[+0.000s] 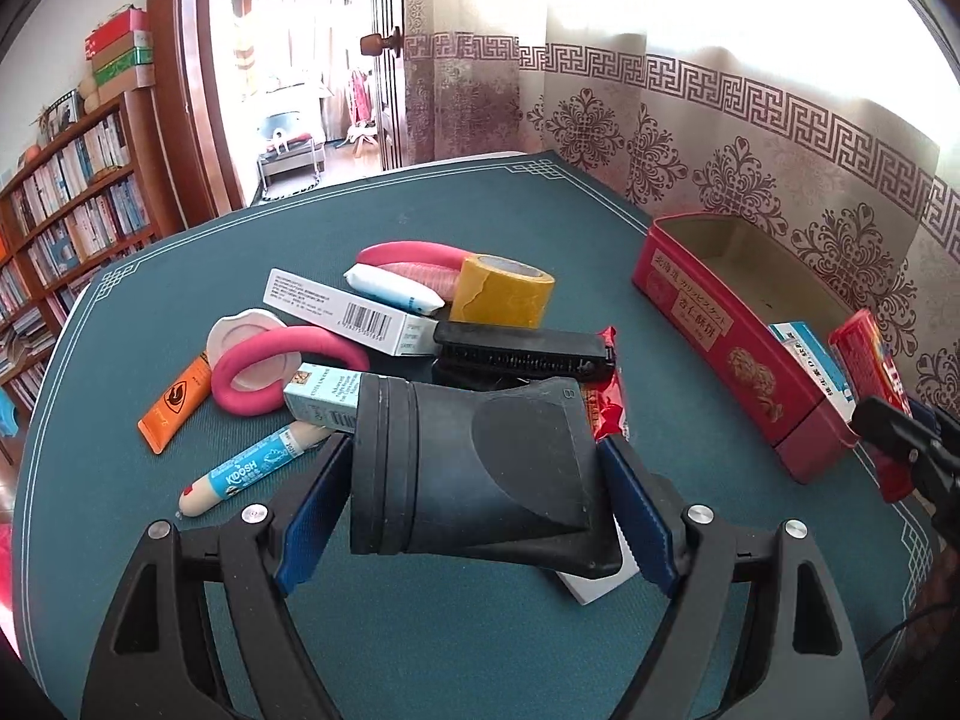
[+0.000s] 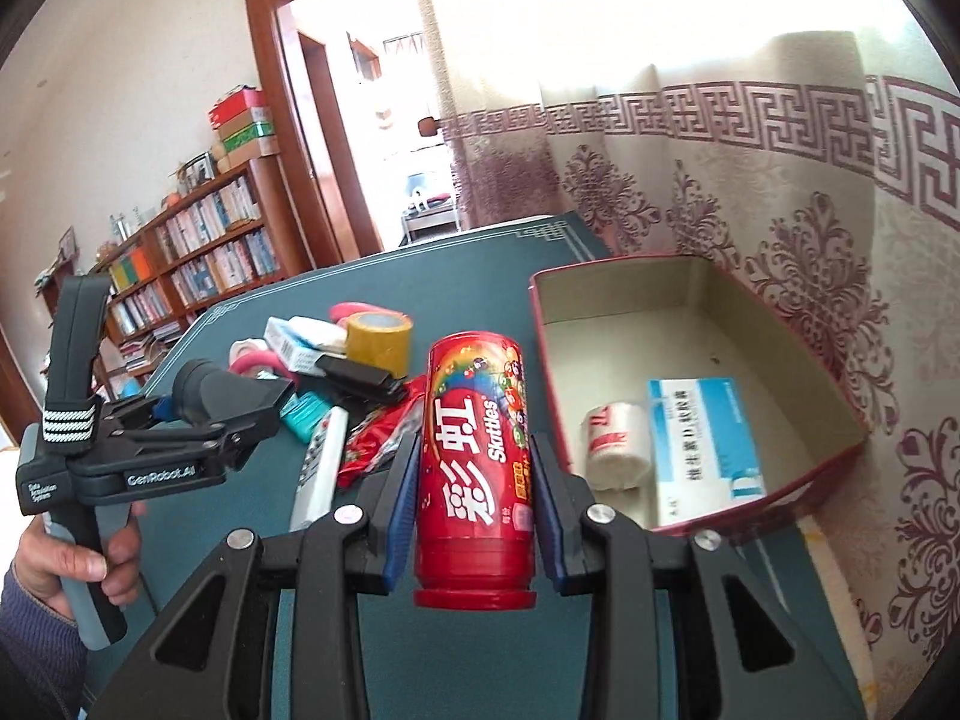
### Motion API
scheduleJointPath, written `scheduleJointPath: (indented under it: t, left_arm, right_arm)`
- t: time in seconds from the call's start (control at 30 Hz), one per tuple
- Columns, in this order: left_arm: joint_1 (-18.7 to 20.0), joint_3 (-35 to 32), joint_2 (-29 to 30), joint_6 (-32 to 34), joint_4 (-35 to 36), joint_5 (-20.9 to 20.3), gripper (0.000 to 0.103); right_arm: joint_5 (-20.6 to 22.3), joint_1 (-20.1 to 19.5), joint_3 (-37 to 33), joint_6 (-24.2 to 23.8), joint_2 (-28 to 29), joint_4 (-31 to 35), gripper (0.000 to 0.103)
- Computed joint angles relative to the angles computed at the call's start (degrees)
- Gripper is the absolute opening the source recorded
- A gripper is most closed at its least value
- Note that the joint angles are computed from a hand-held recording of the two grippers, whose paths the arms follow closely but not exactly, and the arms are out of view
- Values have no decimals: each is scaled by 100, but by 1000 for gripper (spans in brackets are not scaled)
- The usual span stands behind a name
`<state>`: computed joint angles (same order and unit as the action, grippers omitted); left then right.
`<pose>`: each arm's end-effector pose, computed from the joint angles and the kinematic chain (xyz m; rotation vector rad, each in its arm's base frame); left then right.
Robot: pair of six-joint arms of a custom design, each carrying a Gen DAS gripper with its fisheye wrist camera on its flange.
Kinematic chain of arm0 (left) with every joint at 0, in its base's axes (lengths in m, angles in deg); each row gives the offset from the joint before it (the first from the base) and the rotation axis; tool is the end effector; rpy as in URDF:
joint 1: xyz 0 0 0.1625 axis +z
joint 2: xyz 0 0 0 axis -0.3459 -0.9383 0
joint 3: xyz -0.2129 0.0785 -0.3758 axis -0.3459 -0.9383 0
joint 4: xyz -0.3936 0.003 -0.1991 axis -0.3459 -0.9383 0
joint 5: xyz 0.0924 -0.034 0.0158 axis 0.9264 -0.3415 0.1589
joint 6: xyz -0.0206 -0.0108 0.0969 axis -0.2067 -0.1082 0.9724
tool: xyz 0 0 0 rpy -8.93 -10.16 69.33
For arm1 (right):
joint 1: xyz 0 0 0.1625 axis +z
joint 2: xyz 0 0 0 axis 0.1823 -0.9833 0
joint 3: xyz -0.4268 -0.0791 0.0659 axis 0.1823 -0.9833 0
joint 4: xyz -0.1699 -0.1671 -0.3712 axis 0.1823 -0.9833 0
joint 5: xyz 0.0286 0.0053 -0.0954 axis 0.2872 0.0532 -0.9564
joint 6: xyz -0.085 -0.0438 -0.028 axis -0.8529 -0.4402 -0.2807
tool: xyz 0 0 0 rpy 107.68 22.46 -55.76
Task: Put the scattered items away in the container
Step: 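Place the Skittles tube in the red tin with right while left drops the nozzle in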
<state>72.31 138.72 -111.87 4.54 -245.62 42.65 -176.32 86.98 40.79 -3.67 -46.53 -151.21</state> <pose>-0.2143 -0.6207 0.1649 0.5032 2.2203 -0.9081 0.1921 -0.6032 0.1871 0.7360 -2.4340 1.0979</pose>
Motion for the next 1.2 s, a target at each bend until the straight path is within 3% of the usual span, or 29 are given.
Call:
scheduleJointPath:
  t: [0.3,1.2]
  left_arm:
    - [-97,-172,194,106,116,-82,84]
    - [-182,-457,466,265,339,-378,84]
  right_arm:
    - [-225,-192,-225,38,-19,-323,38]
    - [-871,-373,-1035,244,443,-90,41]
